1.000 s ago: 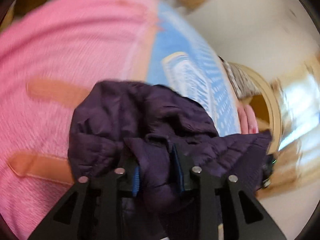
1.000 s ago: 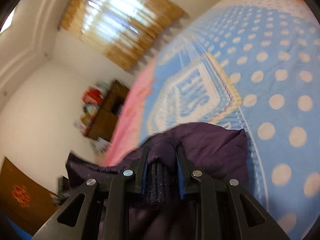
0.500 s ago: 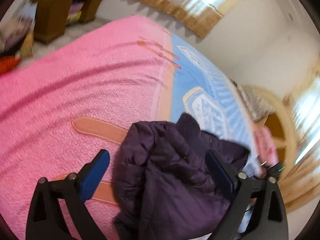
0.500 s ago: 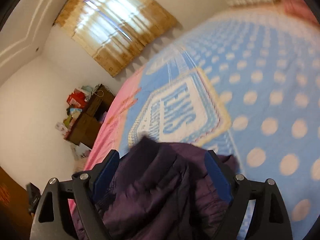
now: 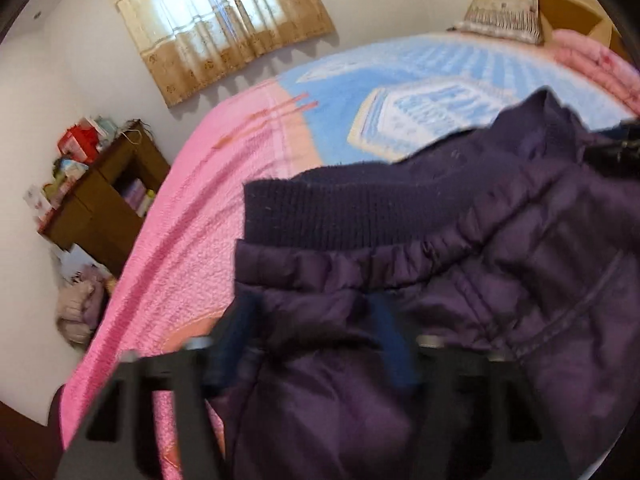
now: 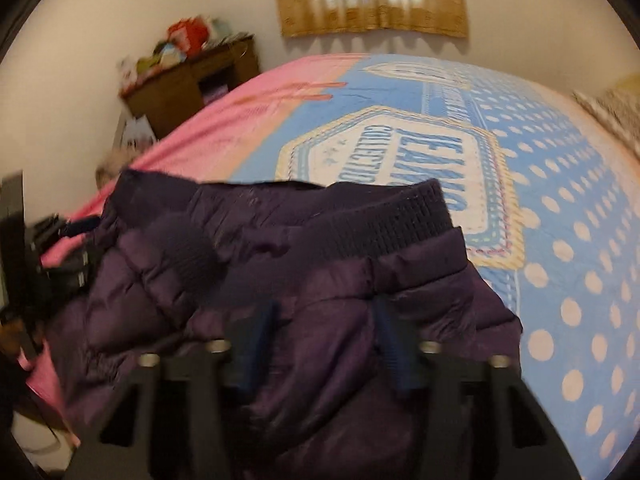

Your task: Fold large clothes

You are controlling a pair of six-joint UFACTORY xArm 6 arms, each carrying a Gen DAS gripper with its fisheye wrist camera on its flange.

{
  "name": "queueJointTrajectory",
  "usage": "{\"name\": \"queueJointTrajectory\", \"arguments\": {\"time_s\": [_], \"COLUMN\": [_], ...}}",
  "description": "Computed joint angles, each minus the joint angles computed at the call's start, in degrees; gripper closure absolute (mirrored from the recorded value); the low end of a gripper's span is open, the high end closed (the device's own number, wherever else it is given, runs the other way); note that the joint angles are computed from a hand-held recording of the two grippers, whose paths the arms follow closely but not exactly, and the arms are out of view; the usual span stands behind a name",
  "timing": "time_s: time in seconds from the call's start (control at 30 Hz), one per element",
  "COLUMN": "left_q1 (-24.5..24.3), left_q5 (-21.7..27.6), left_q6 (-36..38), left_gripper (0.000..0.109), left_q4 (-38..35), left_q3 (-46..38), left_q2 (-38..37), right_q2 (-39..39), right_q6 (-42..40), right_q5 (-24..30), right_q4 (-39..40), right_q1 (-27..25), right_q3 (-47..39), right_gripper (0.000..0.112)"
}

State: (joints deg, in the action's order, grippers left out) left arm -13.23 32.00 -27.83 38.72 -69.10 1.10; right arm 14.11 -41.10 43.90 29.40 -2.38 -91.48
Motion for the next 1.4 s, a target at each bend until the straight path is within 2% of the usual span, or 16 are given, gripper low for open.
{"name": "queueJointTrajectory", "arguments": {"time_s": [0.03,0.07,0.3,0.47,0.6,0.63,0.67,0.73,0.83,0.9,1.0,1.03,1.07,1.27,1.33,1.4], "left_q1": [0.42,0.50,0.84,1.13,2.29,1.91,1.57,1.15,0.82,1.03,0.65,0.33,-0.38,1.00,0.90,1.49], "left_q5": [-1.42,-1.98,-4.20,-2.53,-4.38,-3.68,-3.31,-2.70,-2.01,-2.33,-3.88,-4.34,-2.57,-4.59,-2.54,-3.39], "left_q6": [0.58,-0.19,-10.86,-22.52,-14.49,-14.09,-13.39,-10.23,-5.89,-2.33,1.60,0.62,-2.14,-8.70,-14.14,-15.14], "left_gripper": [0.096,0.098,0.104,0.109,0.104,0.095,0.058,0.006,0.014,0.033,0.066,0.094,0.101,0.107,0.108,0.108], "left_q4": [-1.55,-2.04,5.40,18.97,8.72,8.67,7.77,3.79,0.68,-3.42,-5.51,-3.28,1.35,4.45,10.84,12.31], "left_q3": [0.50,0.87,0.55,-4.80,-7.97,-7.98,-8.04,-7.69,-8.33,-8.07,-6.60,-6.07,-6.32,-5.60,-7.33,-9.04], "left_q2": [-0.21,-0.85,-4.38,-1.51,3.80,4.28,4.73,5.04,6.50,6.98,6.68,6.34,6.07,3.35,3.31,4.08], "right_q2": [-1.58,-2.49,-6.40,-1.65,3.11,4.04,4.29,5.23,6.45,6.72,5.95,5.38,5.04,1.46,0.83,2.23], "right_q6": [-0.68,-1.29,-4.74,2.33,8.18,9.06,9.03,8.76,8.91,9.06,8.50,8.10,7.77,4.51,4.09,5.84], "right_q5": [-2.17,-3.64,-10.92,-13.18,-11.42,-10.39,-10.29,-8.89,-6.80,-5.53,-6.19,-6.81,-6.78,-10.74,-12.59,-11.81], "right_q4": [-0.45,-0.20,8.44,7.38,2.89,2.44,2.79,3.35,4.69,4.80,0.73,-0.41,-1.07,4.02,5.19,4.15], "right_q1": [0.55,0.81,0.79,2.03,2.11,1.91,1.82,1.42,0.73,0.47,1.35,1.77,2.02,2.15,2.42,2.54], "right_q3": [1.87,2.88,4.82,-0.35,-4.25,-4.86,-4.72,-5.10,-6.30,-7.12,-6.74,-6.06,-5.86,-3.54,-3.70,-6.05], "right_gripper": [0.077,0.082,0.086,0.086,0.086,0.086,0.086,0.084,0.077,0.073,0.074,0.076,0.081,0.086,0.086,0.086]}}
